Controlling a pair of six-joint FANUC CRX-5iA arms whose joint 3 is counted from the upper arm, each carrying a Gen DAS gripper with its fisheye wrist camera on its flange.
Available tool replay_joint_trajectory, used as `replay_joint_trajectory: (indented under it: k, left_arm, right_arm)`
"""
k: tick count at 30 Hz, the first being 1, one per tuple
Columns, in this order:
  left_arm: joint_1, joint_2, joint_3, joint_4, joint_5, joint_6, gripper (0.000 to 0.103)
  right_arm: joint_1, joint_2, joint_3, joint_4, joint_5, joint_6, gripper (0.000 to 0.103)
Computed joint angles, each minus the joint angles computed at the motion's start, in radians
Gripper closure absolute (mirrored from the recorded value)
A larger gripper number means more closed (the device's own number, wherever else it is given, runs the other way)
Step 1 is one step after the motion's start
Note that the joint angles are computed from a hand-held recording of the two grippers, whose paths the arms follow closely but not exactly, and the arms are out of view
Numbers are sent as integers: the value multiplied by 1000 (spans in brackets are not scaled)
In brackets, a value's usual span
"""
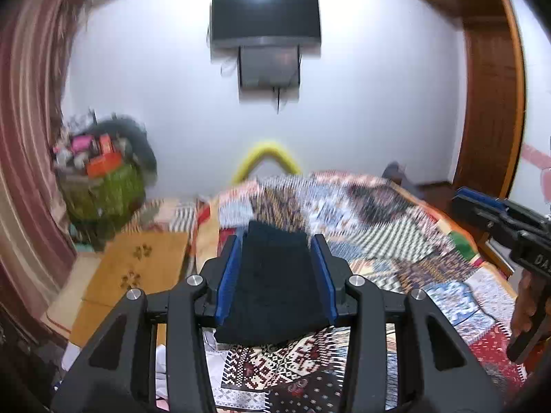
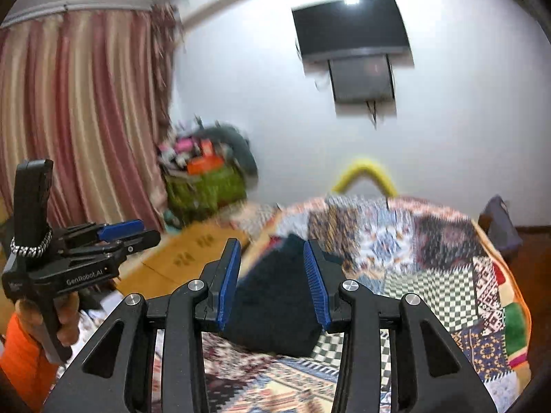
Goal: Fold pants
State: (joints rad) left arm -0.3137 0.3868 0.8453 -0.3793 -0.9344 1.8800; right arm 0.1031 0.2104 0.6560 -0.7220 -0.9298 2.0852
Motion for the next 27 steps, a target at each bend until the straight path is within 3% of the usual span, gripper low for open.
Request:
replay_joint_trajectory:
  k: [3, 5, 7, 9, 13, 17, 19, 27]
  left_arm:
    - [-66, -83, -75, -113, 25, 96, 56]
    - [-117, -135, -130, -197, 39, 175, 47]
    - [-157, -163, -160, -264, 33, 233, 31]
    - [-200, -180, -176, -340, 11, 294, 22]
    - [-251, -200, -205, -413, -16, 371, 4]
    - [-270, -210, -220, -437, -23, 398, 2]
    - [-269, -217, -231, -434, -14, 409, 0]
    - [-248, -231, -254, -406, 9, 436, 0]
  right_arm:
    - [-10, -85, -93, -60, 39, 68, 67]
    - [-13, -142, -156, -83, 66, 110, 67]
    - [-11, -179, -198, -91, 84, 133, 67]
    - [-15, -199, -229, -98, 85, 129, 62]
    - [-4, -221, -275, -58, 109, 60, 41]
    - [29, -249, -326, 30, 195, -6, 10]
    - [45, -268, -352, 73, 235, -29, 3]
    - [42, -290, -381, 81, 262, -31, 1]
